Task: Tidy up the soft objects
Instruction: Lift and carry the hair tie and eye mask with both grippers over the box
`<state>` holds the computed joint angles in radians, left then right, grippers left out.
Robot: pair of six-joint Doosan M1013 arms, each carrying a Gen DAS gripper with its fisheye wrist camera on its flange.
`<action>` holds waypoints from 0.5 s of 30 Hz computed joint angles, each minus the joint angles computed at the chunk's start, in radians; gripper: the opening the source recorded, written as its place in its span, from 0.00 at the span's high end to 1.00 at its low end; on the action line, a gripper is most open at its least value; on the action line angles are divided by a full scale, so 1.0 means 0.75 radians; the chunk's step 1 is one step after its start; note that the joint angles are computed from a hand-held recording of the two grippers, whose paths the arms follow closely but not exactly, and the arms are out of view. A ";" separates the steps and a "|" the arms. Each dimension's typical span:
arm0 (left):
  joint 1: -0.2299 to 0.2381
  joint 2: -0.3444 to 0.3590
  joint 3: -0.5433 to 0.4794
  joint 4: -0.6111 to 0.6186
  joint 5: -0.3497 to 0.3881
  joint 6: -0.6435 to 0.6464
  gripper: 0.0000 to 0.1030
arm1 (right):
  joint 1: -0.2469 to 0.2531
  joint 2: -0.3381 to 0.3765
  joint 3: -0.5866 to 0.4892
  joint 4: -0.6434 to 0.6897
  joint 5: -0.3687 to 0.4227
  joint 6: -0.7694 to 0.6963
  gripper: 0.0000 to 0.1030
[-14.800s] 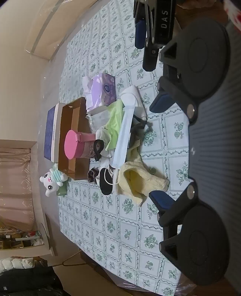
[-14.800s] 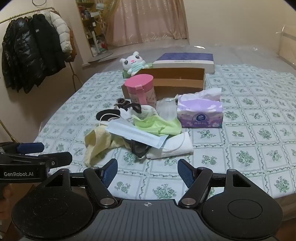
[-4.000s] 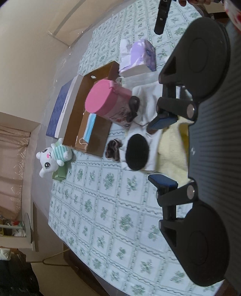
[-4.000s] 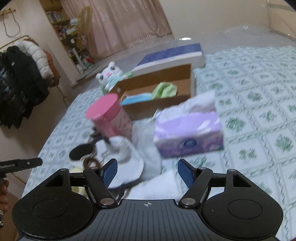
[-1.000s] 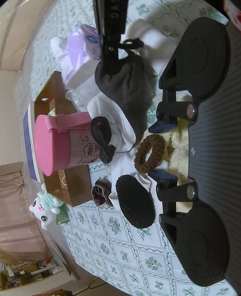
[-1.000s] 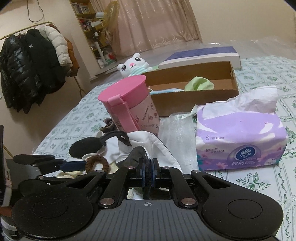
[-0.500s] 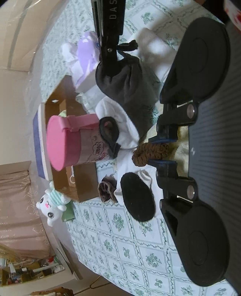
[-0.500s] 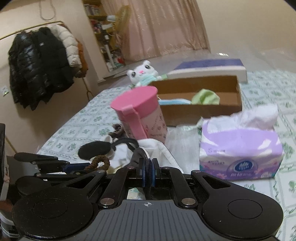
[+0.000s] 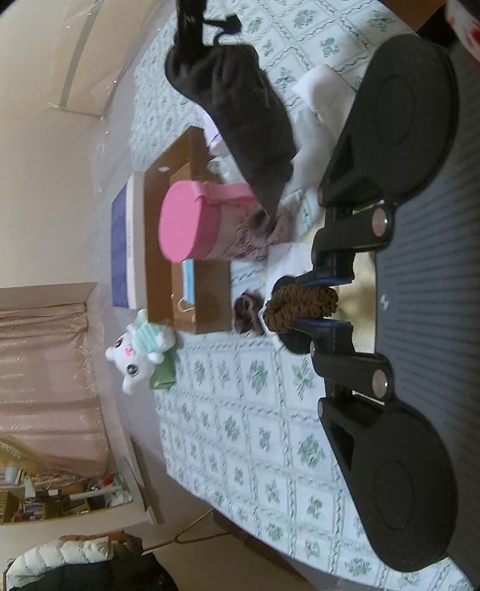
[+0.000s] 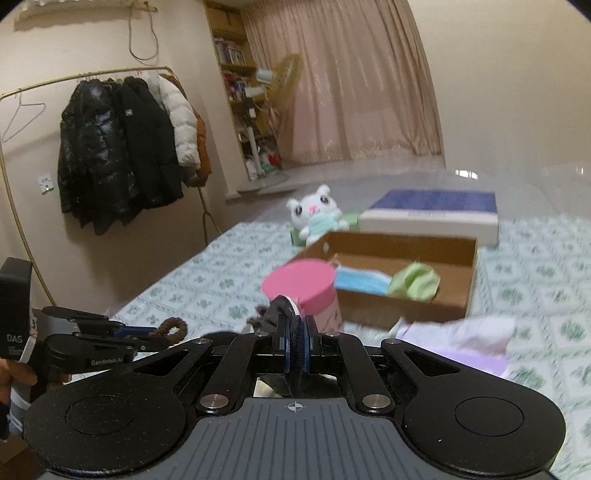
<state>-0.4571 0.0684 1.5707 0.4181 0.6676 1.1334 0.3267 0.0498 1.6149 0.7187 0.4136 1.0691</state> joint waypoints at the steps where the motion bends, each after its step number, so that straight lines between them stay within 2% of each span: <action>1: 0.002 -0.004 -0.002 0.003 -0.003 0.001 0.84 | -0.005 -0.006 -0.001 0.007 -0.001 -0.020 0.94; 4: 0.009 -0.009 -0.010 -0.002 -0.014 0.017 0.84 | -0.021 -0.027 -0.007 0.010 -0.009 -0.063 0.95; 5: 0.012 -0.010 -0.015 -0.007 -0.019 0.025 0.84 | -0.028 -0.031 -0.011 0.028 -0.007 -0.084 1.00; 9: 0.018 -0.003 -0.037 0.000 -0.024 0.040 0.84 | -0.055 -0.043 -0.026 0.123 -0.012 -0.201 1.00; 11: 0.018 0.001 -0.044 0.013 -0.025 0.039 0.84 | -0.059 -0.036 -0.045 0.008 0.006 -0.090 1.00; 15: 0.019 -0.001 -0.036 -0.006 -0.036 0.034 0.84 | -0.095 -0.012 -0.070 -0.068 0.225 0.132 0.99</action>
<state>-0.4430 0.0678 1.5437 0.4134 0.6407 1.1586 0.2551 0.0407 1.5627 0.6676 0.5824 1.1678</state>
